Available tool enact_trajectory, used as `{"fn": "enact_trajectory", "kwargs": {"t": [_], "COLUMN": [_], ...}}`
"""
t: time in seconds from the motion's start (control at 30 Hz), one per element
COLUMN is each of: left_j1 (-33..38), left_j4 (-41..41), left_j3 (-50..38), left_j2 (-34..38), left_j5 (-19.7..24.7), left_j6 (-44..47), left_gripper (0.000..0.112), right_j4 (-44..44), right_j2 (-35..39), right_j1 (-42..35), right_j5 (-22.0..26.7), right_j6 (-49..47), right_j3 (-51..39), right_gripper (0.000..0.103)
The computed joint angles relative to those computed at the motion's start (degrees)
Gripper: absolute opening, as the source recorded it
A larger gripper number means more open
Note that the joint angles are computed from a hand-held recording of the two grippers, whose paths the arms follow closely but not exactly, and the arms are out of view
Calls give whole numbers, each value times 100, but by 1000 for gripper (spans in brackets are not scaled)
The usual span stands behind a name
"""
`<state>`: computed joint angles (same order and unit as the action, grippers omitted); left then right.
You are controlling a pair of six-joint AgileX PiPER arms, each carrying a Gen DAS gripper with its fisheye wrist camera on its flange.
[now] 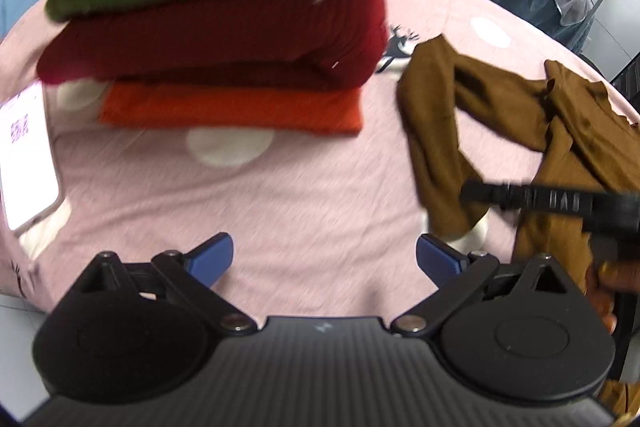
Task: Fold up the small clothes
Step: 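Grasp the other sleeve cuff with the right tool and lift it, then carry the sleeve across the sweater body and open the right tool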
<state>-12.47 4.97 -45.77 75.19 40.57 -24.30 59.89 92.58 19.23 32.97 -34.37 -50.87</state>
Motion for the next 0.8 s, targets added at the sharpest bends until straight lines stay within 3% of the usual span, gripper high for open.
{"fn": "enact_trajectory", "kwargs": {"t": [0.03,0.1,0.13,0.33,0.47,0.63,0.8], "left_j1": [20,113,136,-203,-584,-1184,-1923], "left_j4": [-52,-277,-383,-586,-984,-1781,-1343], "left_j3": [58,162,172,375,325,-59,-676], "left_j2": [-16,-55,-41,-137,-95,190,621], "left_j5": [-34,-95,-111,-557,-780,-1134,-1261], "left_j6": [15,199,296,639,1107,1719,1267], "left_gripper": [99,99,100,100,99,100,101], "right_j4": [-160,-440,-531,-189,545,1224,1365], "right_j2": [3,88,164,-23,-5,792,1974], "right_j1": [84,189,104,-152,-644,-1126,-1372], "right_j5": [-48,10,277,623,1260,2419,2748], "right_j6": [260,561,589,847,968,1708,2867], "right_j3": [-73,-256,-381,-773,-1684,-4214,-7079], "right_gripper": [68,27,8,7,8,8,8]}}
